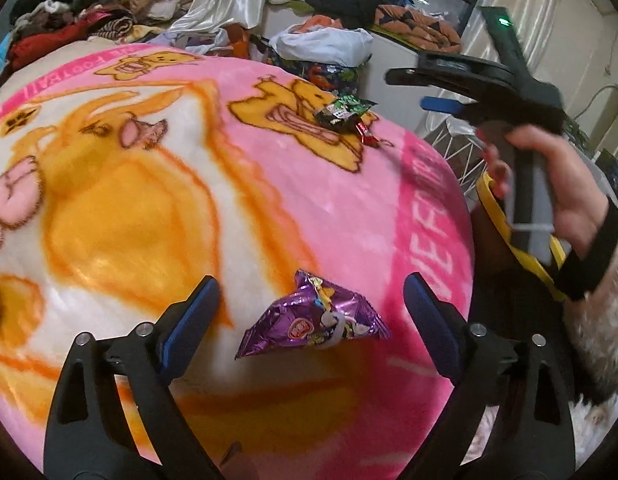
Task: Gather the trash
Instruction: 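Grasp the purple wrapper with left tool while right tool grasps green snack packet, then carry the purple wrapper and green snack packet over the yellow bin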
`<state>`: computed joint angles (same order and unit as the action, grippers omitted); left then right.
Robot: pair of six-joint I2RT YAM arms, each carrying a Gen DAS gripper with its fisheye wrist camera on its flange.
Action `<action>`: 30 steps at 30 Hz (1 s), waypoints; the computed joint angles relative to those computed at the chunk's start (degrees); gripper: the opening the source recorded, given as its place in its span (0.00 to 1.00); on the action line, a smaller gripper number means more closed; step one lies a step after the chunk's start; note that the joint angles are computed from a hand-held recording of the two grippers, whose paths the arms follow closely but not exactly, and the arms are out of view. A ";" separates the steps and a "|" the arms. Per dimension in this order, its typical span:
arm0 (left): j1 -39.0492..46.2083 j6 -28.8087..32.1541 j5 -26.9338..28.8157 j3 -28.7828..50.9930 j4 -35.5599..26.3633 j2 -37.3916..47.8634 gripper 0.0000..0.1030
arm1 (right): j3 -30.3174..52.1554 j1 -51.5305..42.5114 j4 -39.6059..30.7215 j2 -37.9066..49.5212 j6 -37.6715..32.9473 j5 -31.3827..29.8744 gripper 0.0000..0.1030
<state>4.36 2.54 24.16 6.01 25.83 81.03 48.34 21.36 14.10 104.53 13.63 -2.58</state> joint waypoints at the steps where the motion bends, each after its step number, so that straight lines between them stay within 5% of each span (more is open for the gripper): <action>1: 0.27 -0.21 0.66 0.04 0.49 1.05 0.78 | 1.58 -0.49 -0.26 1.74 0.54 -0.76 0.67; 9: -4.86 -2.81 -3.36 -1.51 4.04 3.03 0.58 | 10.62 -1.80 -3.55 10.97 2.57 -3.22 0.49; 18: -6.36 -3.70 -4.39 -1.95 4.89 3.35 0.45 | 13.92 -1.91 -3.97 15.69 3.22 -5.28 0.11; 21: -6.25 -3.89 -4.13 -2.11 4.80 3.05 0.37 | 11.66 -1.42 -2.24 13.75 2.18 -4.88 0.07; 30: -6.08 -3.97 -2.81 -1.76 3.63 2.48 0.34 | -0.44 -0.19 2.57 2.52 1.36 -7.22 0.06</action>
